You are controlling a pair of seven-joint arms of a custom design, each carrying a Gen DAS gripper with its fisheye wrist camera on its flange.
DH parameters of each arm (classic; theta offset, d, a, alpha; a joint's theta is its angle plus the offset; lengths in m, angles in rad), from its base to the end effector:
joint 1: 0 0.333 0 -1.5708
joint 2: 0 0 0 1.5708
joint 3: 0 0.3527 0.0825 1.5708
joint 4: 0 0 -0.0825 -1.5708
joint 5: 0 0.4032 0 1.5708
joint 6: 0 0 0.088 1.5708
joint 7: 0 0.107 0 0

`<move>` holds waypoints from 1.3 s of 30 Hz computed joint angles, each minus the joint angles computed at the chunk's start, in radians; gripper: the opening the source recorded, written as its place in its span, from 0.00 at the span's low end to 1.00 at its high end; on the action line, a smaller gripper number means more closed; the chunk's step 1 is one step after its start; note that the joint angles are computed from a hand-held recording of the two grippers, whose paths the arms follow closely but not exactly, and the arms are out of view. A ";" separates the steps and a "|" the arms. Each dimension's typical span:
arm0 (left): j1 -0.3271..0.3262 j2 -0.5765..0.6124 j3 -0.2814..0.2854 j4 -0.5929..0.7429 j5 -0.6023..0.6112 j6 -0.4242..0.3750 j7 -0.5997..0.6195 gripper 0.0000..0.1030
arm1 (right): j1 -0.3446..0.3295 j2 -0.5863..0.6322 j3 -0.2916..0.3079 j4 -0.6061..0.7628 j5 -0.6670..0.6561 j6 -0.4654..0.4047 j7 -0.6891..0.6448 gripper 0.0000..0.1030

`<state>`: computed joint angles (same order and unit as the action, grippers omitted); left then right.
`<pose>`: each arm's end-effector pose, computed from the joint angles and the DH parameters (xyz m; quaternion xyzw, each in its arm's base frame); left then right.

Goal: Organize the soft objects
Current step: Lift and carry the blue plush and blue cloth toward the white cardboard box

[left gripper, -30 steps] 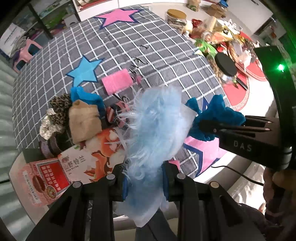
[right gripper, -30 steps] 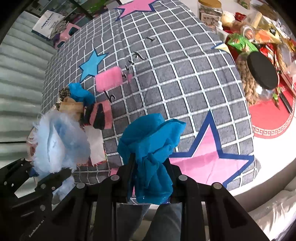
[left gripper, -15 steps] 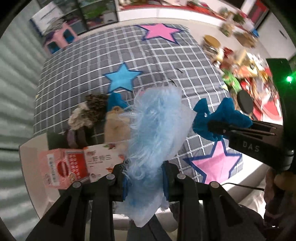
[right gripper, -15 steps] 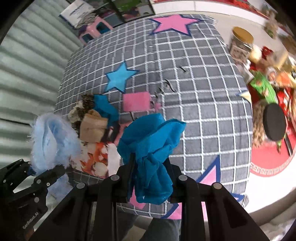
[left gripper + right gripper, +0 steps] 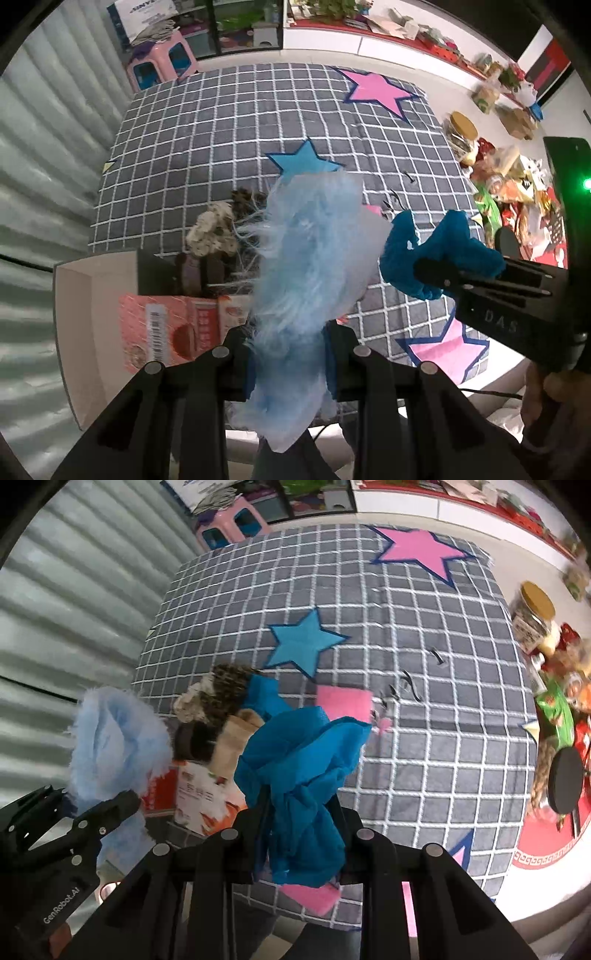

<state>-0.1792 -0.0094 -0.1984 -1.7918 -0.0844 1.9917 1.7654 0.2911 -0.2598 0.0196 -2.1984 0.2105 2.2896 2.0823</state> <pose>0.5548 -0.2262 0.5961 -0.4872 0.8661 -0.1052 0.0366 0.4883 0.1626 0.5573 -0.5777 0.7928 0.0178 0.1937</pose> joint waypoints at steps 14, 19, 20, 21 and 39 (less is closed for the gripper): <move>0.058 0.055 0.040 0.056 -0.036 0.016 0.020 0.30 | 0.017 0.146 0.045 0.188 -0.046 -0.038 0.032 0.27; 0.076 0.062 0.048 0.059 -0.043 0.025 0.020 0.30 | 0.022 0.167 0.054 0.222 -0.063 -0.052 0.049 0.27; 0.079 0.062 0.049 0.058 -0.047 0.024 0.020 0.30 | 0.023 0.172 0.056 0.228 -0.067 -0.055 0.052 0.27; 0.082 0.061 0.050 0.057 -0.051 0.023 0.024 0.30 | 0.024 0.176 0.058 0.235 -0.069 -0.059 0.054 0.27; 0.134 -0.001 0.074 -0.032 -0.078 0.060 0.099 0.30 | 0.068 0.220 0.092 0.302 -0.105 -0.089 0.099 0.27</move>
<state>-0.0454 -0.0102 -0.1246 -1.8237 -0.1619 2.0516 1.8646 0.3594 -0.0401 0.1119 -1.8964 0.1056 2.2011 2.1815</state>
